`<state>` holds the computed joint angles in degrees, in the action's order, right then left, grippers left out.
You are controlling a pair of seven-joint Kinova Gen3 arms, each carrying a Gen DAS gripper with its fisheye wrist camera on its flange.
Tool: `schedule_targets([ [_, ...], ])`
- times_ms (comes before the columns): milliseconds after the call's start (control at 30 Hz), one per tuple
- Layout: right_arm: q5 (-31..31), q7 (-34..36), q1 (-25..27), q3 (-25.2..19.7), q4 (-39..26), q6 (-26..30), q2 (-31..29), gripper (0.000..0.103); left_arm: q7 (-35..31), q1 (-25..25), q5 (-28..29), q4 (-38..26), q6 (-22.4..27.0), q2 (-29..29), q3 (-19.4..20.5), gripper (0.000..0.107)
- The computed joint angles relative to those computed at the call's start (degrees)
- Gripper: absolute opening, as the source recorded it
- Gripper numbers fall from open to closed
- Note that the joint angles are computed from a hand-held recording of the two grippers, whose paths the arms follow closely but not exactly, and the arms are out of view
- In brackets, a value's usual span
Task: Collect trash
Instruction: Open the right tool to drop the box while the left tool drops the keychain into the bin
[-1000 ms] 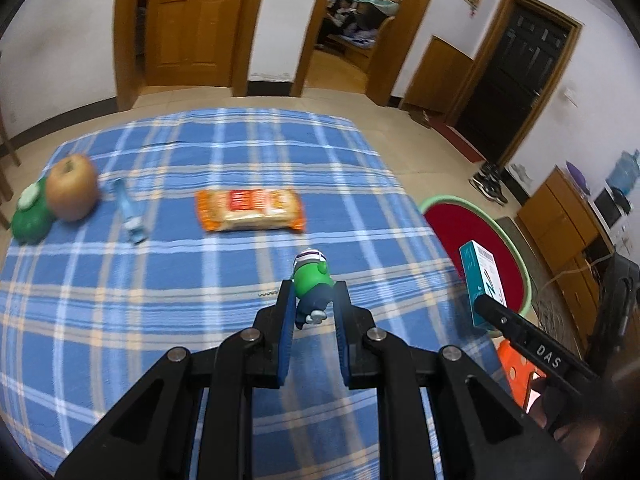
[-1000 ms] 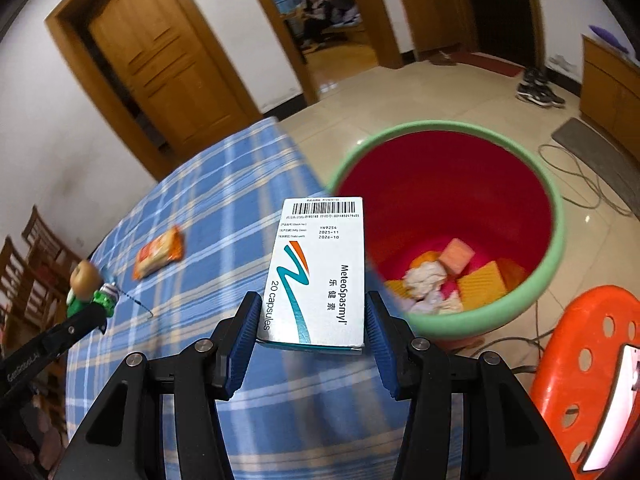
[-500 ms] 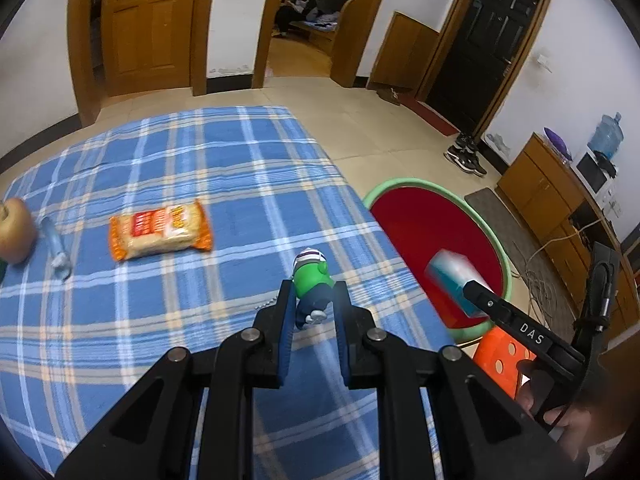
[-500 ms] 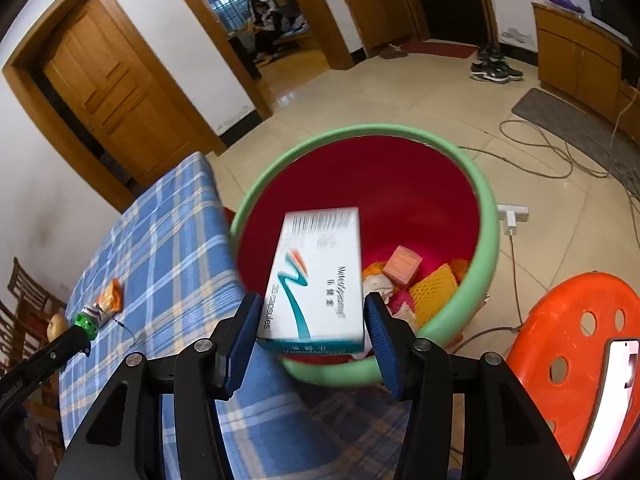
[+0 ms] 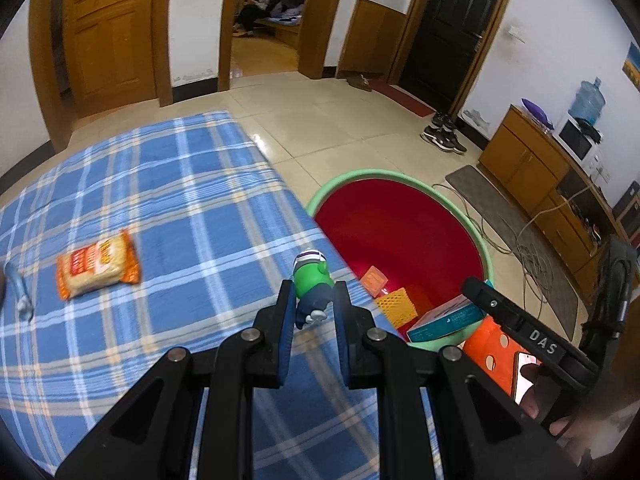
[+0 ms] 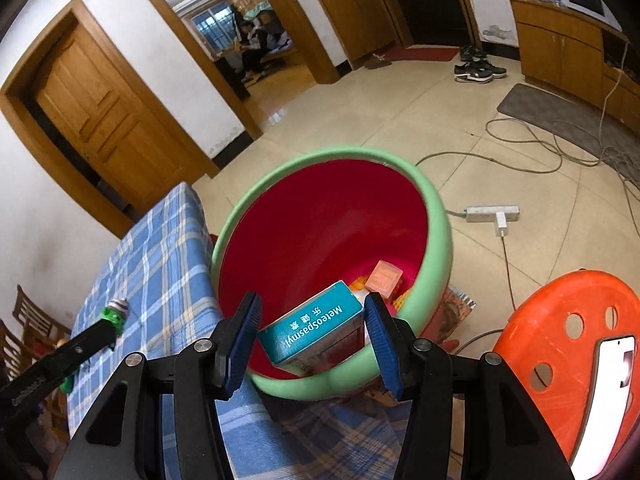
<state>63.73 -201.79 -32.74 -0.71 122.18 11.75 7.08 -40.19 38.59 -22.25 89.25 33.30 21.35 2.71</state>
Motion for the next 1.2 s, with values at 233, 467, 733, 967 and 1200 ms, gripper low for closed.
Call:
schedule_targets([
  [233, 1.9, -1.3, 0.9, 0.7, 0.2, -0.8, -0.2, 0.061, -3.0, -0.2, 1.6, -3.6, 1.0, 2.7, 0.9, 0.018],
  [467, 6.2, -6.9, 2.5, -0.1, 1.2, -0.6, -1.0, 0.061, -7.1, -0.2, 3.9, -7.4, 1.9, 5.6, 1.5, 0.018],
  [733, 5.1, -6.6, 4.7, -1.6, 2.0, -0.6, -1.7, 0.061, -12.0, 0.5, 6.4, -12.3, 3.0, 9.2, 1.3, 0.018],
  [967, 5.5, -7.5, 5.6, -2.6, 2.5, 0.0, -2.4, 0.061, -11.1, 2.5, 5.8, -13.0, 3.7, 9.3, -0.8, 0.036],
  [1200, 3.9, -5.6, 6.2, -3.8, 2.6, 0.0, -3.2, 0.061, -8.0, 3.3, 4.2, -11.2, 4.2, 8.0, -1.6, 0.042],
])
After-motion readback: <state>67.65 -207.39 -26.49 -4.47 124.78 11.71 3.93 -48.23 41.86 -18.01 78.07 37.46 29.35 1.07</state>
